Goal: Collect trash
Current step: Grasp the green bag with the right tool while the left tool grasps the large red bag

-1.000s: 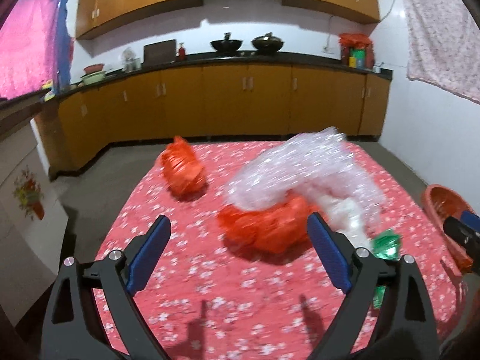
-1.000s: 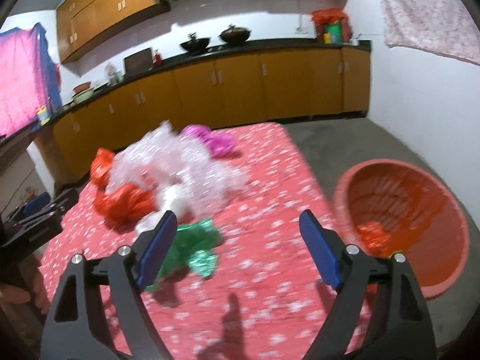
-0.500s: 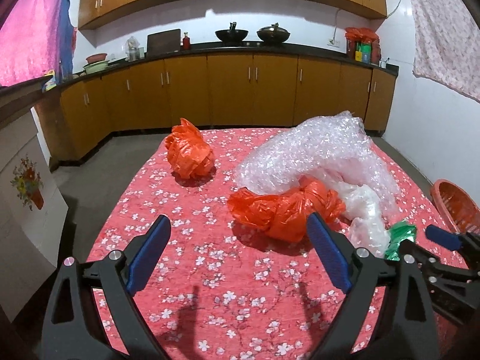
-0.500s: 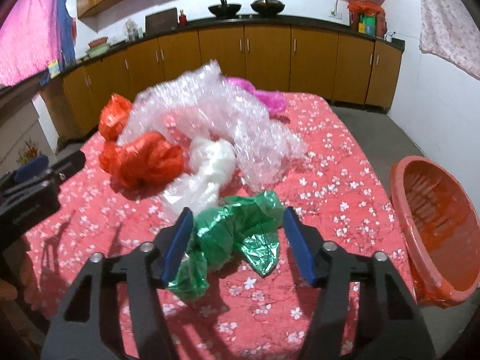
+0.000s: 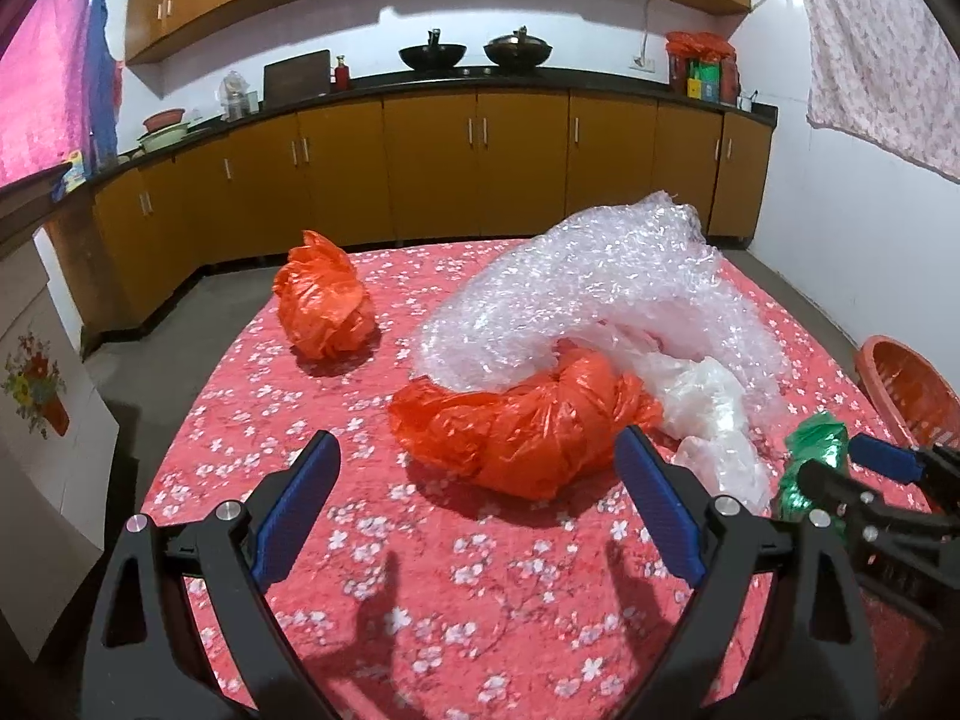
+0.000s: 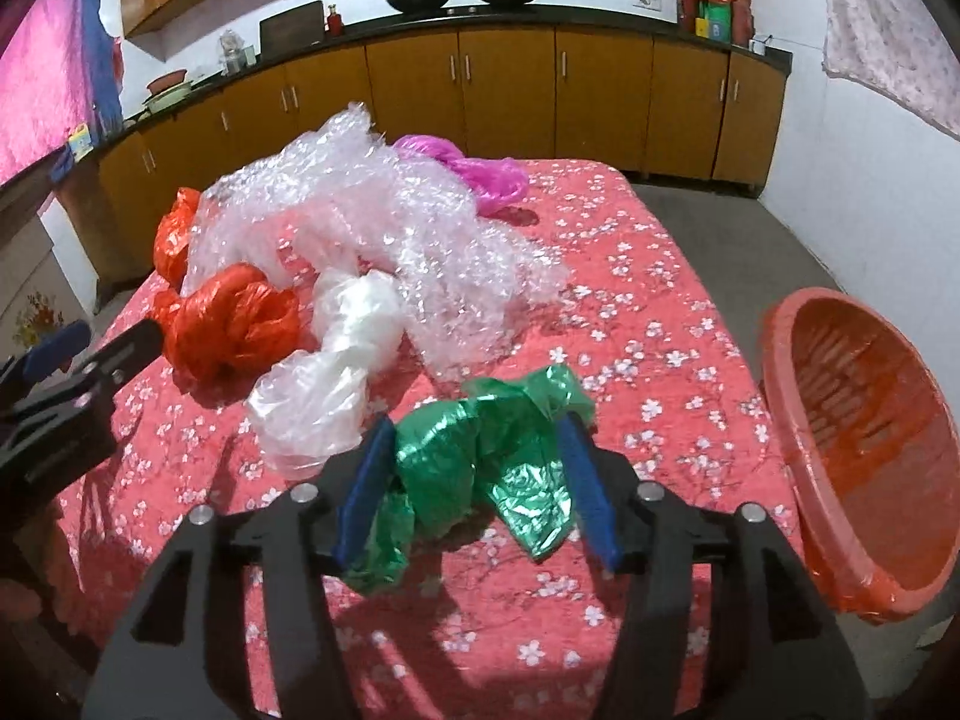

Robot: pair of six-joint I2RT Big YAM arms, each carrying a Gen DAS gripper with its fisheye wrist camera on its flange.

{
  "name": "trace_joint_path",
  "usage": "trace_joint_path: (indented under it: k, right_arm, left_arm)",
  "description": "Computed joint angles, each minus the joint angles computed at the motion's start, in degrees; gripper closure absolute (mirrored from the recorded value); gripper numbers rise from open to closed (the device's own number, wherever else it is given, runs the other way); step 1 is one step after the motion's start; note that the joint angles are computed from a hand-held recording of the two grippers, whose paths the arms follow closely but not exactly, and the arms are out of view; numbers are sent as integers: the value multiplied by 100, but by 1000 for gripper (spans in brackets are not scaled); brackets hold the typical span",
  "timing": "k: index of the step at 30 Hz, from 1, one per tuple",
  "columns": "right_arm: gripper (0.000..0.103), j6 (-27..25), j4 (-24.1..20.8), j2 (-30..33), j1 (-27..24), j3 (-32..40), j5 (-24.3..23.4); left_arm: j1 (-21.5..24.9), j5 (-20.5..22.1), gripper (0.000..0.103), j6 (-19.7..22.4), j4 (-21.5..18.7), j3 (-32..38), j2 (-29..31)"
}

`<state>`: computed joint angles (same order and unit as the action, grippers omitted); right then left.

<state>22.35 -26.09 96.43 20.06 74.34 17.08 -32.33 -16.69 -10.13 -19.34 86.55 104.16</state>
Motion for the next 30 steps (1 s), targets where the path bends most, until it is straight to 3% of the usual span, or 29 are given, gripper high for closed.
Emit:
trace_joint_path:
  k: [5, 8, 10, 18, 22, 30]
  right_arm:
    - [48, -21, -142, 134, -19, 178, -138]
    - [74, -259, -199, 194, 17, 260, -60]
    - [76, -308, -198, 196, -26, 286, -74]
    - [77, 162, -41, 67, -456, 133, -108]
    - [69, 162, -18, 111, -506, 136, -137]
    - [59, 107, -478, 489, -427, 586, -92]
  left_arm:
    - [-35, -21, 11, 44, -253, 400, 278]
    - [-42, -79, 11, 32, -488, 664, 453]
    - [-27, -19, 11, -12, -602, 797, 537]
    - [33, 244, 11, -211, -943, 1111, 744]
    - [26, 265, 11, -195, -1020, 1261, 842]
    - [17, 369, 14, -206, -1330, 1565, 1030]
